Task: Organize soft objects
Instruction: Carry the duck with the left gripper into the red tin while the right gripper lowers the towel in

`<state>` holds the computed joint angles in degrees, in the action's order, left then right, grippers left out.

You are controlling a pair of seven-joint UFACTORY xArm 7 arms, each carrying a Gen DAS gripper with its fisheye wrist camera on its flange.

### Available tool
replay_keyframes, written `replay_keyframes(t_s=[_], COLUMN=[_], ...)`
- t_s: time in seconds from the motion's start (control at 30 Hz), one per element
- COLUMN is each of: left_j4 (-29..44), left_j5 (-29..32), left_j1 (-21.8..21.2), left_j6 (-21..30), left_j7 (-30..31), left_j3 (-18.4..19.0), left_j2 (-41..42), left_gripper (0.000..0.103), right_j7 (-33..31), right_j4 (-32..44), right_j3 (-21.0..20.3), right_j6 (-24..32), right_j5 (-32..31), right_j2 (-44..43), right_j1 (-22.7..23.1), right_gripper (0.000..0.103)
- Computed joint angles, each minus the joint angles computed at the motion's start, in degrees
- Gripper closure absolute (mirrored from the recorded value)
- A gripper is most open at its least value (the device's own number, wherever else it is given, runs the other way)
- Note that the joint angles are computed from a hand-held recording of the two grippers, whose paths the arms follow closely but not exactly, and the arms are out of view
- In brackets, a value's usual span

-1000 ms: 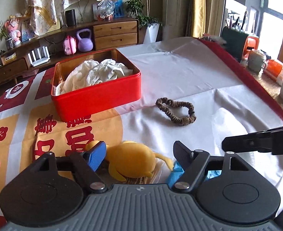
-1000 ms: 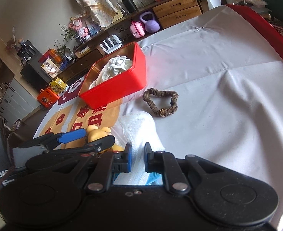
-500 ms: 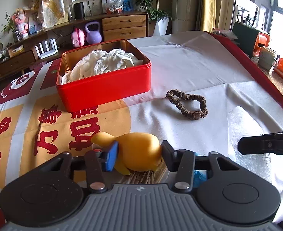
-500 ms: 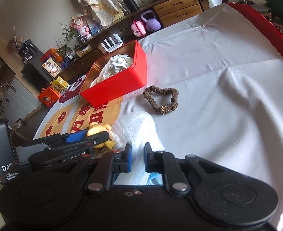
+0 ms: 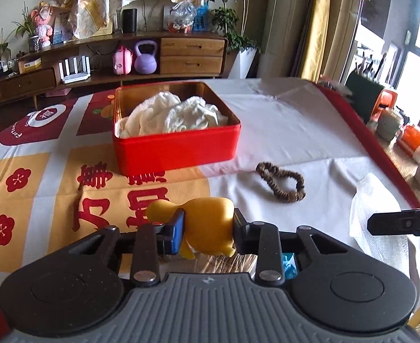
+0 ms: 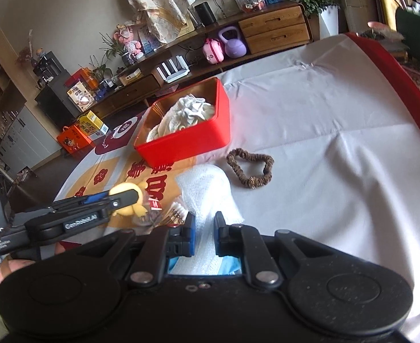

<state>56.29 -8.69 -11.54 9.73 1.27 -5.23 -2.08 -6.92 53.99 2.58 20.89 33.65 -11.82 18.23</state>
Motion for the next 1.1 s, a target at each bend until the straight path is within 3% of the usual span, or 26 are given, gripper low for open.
replay_keyframes(t_s=[0.23,0.43,0.5,0.67,1.0,1.1], left_j4=[0.8,3.9,5.5,10.3,22.0,25.2], left_j5=[-12.6,-17.6,-18.2,-18.7,-18.0,-15.3], left_j1=[-1.7,-2.0,-1.6,-0.1,3.7,4.4], left_j6=[2.7,5.7,6.8,8.3,7.8,6.7], left_j7=[11.4,17.7,18.9,22.0,25.3,24.5], left_j3=[2.8,4.2,4.3,3.8,0.7,-0.2], left_j2=[-4.0,-4.8,-4.3,-1.8,7.6,11.0], left_gripper=[0.070,0.070,0.070,0.070,0.070,0.070], right_j7=[2.1,2.6,1.6,2.1,4.4,5.6], right_j4=[4.2,11.4,14.7,23.0,41.2,48.6], right_j3=[1.3,2.2,2.1,3.6,4.6,4.4], right_j6=[2.0,5.4,7.2,8.5,7.7,9.4], right_j5=[-6.4,-11.5,-10.6,-15.7,-24.4,-26.8], right_j2=[0.7,4.0,5.8,11.3,26.0,31.7], right_j1=[-1.0,-1.9,-2.0,-3.1,-3.5,-3.2], right_gripper=[0.092,0.091,0.091,0.091,0.091,0.090])
